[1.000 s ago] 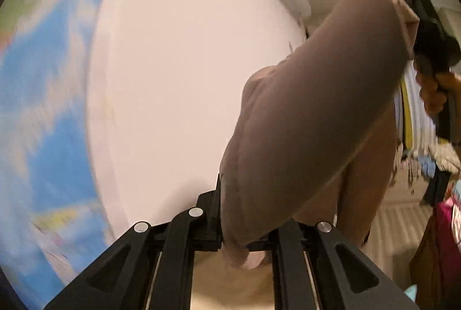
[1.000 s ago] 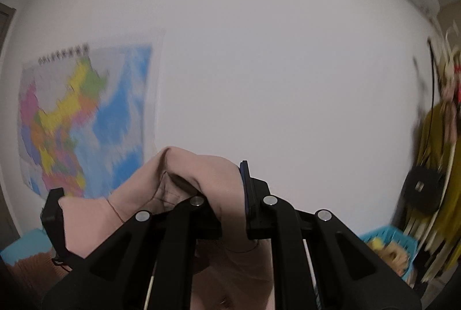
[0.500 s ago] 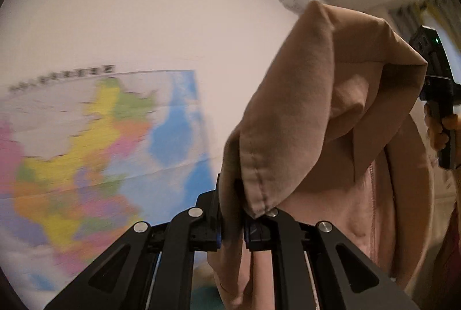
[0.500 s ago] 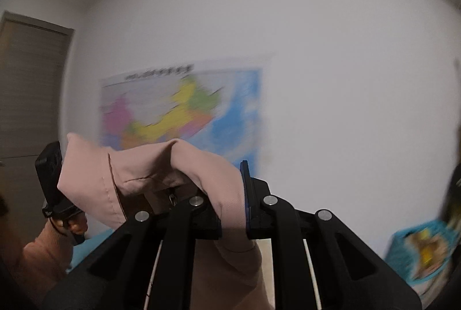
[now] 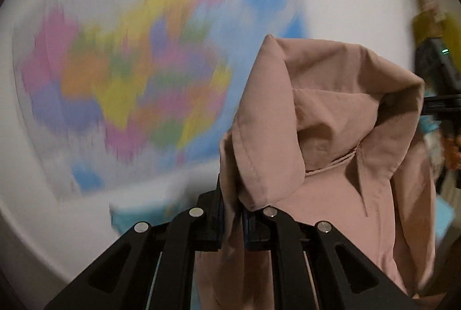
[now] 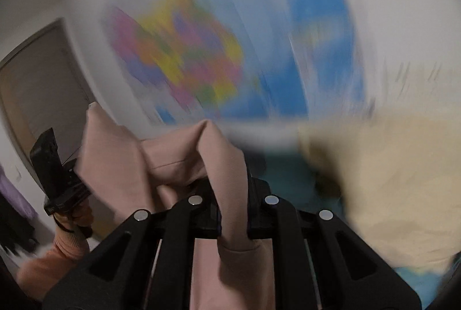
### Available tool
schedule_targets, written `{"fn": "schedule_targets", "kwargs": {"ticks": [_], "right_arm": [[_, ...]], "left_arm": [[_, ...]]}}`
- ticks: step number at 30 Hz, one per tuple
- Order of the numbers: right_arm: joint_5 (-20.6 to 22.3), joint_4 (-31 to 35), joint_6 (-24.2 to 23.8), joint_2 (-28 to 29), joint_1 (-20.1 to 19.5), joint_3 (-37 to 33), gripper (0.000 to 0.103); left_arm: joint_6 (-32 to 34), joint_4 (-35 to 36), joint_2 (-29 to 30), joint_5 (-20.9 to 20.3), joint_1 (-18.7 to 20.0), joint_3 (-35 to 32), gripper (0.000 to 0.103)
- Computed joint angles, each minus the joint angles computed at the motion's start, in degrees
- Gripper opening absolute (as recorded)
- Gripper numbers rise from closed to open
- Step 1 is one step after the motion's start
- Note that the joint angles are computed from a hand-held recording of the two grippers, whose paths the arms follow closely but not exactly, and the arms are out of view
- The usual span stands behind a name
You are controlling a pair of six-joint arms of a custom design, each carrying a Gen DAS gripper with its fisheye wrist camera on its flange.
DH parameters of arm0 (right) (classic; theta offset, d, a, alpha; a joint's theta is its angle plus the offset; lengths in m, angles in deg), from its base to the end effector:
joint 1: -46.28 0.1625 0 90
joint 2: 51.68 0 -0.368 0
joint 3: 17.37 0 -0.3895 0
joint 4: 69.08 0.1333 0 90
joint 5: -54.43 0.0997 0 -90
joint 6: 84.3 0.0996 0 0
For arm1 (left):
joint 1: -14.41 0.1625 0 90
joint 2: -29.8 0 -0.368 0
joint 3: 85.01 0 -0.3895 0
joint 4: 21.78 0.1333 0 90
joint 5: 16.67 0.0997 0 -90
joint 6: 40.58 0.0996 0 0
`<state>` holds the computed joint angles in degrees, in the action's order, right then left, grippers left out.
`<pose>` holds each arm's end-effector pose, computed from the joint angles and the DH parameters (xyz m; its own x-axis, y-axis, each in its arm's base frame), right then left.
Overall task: Fold large clothes
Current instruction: 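Grasp the pink jacket with the left tool while the right tool holds it up, then lower the pink jacket with both tools and spread it onto the bed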
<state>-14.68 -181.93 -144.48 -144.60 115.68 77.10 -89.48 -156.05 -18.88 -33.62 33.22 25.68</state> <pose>-0.0170 -0.5249 0.4690 -0.7419 -0.6535 0.1499 -0.6353 0.6137 -0.4689 -0.4109 -0.3814 0.0369 -0.5598 0.0118 -0.8285 0.7297 0.4807 -0.4863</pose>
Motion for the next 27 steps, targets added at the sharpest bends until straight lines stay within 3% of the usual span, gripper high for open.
{"fn": "schedule_targets", "kwargs": {"ticks": [2,4,6,9,12,14,15,16,20,23,25,27], "right_arm": [[-8.9,-4.9,5.3,10.4,2.1,-2.8,0.011],[-14.9,-9.1,8.5,17.3,2.7,-4.8,0.011],[-18.6,-9.5,11.6,23.9,2.5,-8.6,0.011],[-20.1,-9.9,13.9,28.7,2.3,-12.3,0.011],[-18.2,-9.0,15.2,29.9,2.0,-14.7,0.012],[-16.2,-9.3,17.0,31.1,1.6,-16.8,0.012],[-16.2,-11.2,17.9,31.6,1.5,-16.9,0.012],[-17.4,-12.6,18.4,32.0,1.7,-16.8,0.012],[-20.9,-15.0,18.2,33.1,2.1,-16.2,0.015],[-21.5,-15.7,16.9,30.8,2.1,-13.9,0.037],[-21.2,-17.1,14.4,27.9,1.9,-10.6,0.064],[-21.1,-19.6,9.7,23.1,1.4,-5.2,0.085]], "left_arm": [[0.5,-1.0,2.4,-1.8,6.7,-0.8,0.008],[4.2,-5.6,5.9,-6.1,14.1,-3.5,0.006],[5.1,-7.2,8.5,-7.5,18.6,-5.1,0.005],[10.5,-13.2,9.8,-10.6,22.5,-6.3,0.005],[16.6,-20.8,9.6,-13.9,24.8,-6.8,0.007],[20.9,-25.5,10.2,-15.2,25.6,-7.0,0.016],[22.2,-27.4,10.5,-15.3,25.9,-7.3,0.03],[22.8,-29.1,9.7,-15.6,25.9,-6.4,0.052],[24.1,-33.8,6.1,-13.6,23.9,-1.0,0.07],[20.5,-34.5,0.8,-16.2,23.1,6.5,0.073],[17.9,-34.4,-3.2,-19.3,22.6,12.4,0.076],[17.6,-36.9,-5.3,-22.7,22.9,16.7,0.081]]}}
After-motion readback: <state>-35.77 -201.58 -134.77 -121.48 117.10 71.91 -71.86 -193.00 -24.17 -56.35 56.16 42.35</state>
